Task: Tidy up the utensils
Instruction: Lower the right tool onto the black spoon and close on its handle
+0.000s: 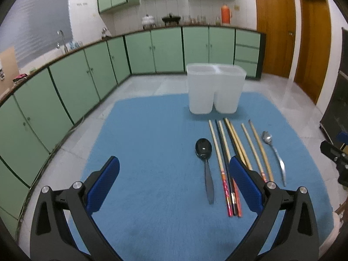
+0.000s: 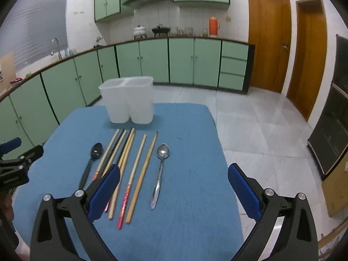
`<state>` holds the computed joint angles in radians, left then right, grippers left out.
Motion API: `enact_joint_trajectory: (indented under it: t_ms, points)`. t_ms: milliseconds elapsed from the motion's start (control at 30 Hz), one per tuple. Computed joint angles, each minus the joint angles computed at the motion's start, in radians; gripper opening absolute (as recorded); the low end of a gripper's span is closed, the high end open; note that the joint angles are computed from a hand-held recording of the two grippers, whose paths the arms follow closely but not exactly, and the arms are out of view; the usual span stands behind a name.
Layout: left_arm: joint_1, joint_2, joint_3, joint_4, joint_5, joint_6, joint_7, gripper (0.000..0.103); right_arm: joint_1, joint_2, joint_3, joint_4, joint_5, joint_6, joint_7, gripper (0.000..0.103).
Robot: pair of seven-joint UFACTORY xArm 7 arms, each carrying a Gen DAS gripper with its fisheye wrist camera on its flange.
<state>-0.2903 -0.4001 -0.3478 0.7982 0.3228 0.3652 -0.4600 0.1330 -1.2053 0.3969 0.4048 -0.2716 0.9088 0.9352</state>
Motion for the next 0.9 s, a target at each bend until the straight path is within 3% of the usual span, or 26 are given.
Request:
enact_joint_trajectory:
  t_ms: [133, 367, 567, 900]
  points:
    - [0.002, 0.164, -0.001, 0.103, 0.022, 0.024, 0.004, 0.098, -0.017, 0.081, -0.089, -0.022, 0.007, -0.104, -0.048, 0.088]
    - [-0.091, 0.353, 0.073, 0.25, -0.021, 0.087, 0.05, 0.098, -0.041, 0.313, -0.179, -0.001, 0.055, -0.264, -0.153, 0.073]
    - [-0.139, 0.432, 0.113, 0.314, -0.047, 0.118, 0.076, 0.093, -0.054, 0.468, -0.209, 0.034, 0.083, -0.324, -0.223, 0.061]
    - [-0.166, 0.519, 0.142, 0.373, -0.129, 0.146, 0.143, 0.081, -0.072, 0.581, -0.221, 0.063, 0.099, -0.367, -0.258, 0.056]
